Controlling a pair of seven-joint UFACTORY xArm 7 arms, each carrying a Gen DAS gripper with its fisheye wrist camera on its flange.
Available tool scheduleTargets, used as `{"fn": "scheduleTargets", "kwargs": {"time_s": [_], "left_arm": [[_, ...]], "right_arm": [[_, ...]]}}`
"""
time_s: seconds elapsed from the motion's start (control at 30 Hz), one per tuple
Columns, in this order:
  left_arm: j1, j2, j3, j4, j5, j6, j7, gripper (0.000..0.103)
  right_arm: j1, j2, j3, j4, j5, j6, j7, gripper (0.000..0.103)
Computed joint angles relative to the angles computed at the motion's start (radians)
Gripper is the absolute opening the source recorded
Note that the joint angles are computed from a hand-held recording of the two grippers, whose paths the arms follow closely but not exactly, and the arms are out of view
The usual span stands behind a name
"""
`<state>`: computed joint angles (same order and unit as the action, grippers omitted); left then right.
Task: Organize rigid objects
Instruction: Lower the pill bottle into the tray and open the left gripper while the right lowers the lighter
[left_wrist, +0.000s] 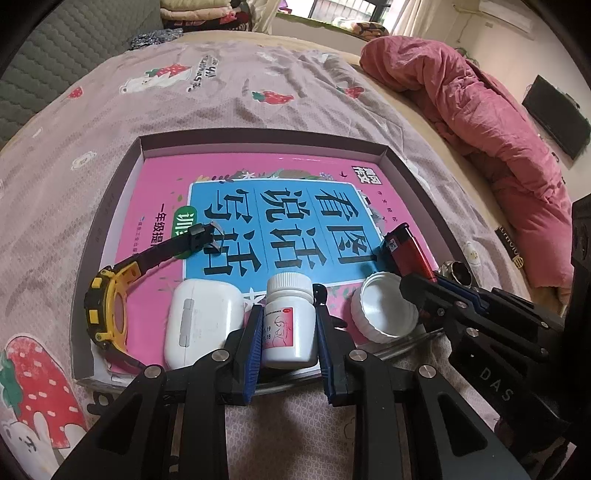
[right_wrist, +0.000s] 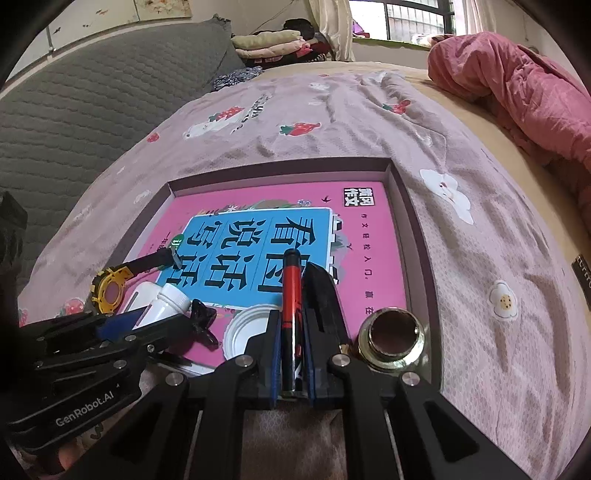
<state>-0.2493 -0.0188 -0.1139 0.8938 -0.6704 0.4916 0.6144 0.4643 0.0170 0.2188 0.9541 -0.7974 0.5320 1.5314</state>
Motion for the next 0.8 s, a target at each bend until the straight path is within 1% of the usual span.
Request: {"fn": "scheduleTargets", "kwargs": {"time_s": [0.8], "left_arm": [[0.01,-0.024,0.017,-0.015,-0.022,0.037,0.004,0.028]], "right_arm": [[0.004,-0.022,0.015,0.003,0.022,0.05,0.008,0.011]]}}
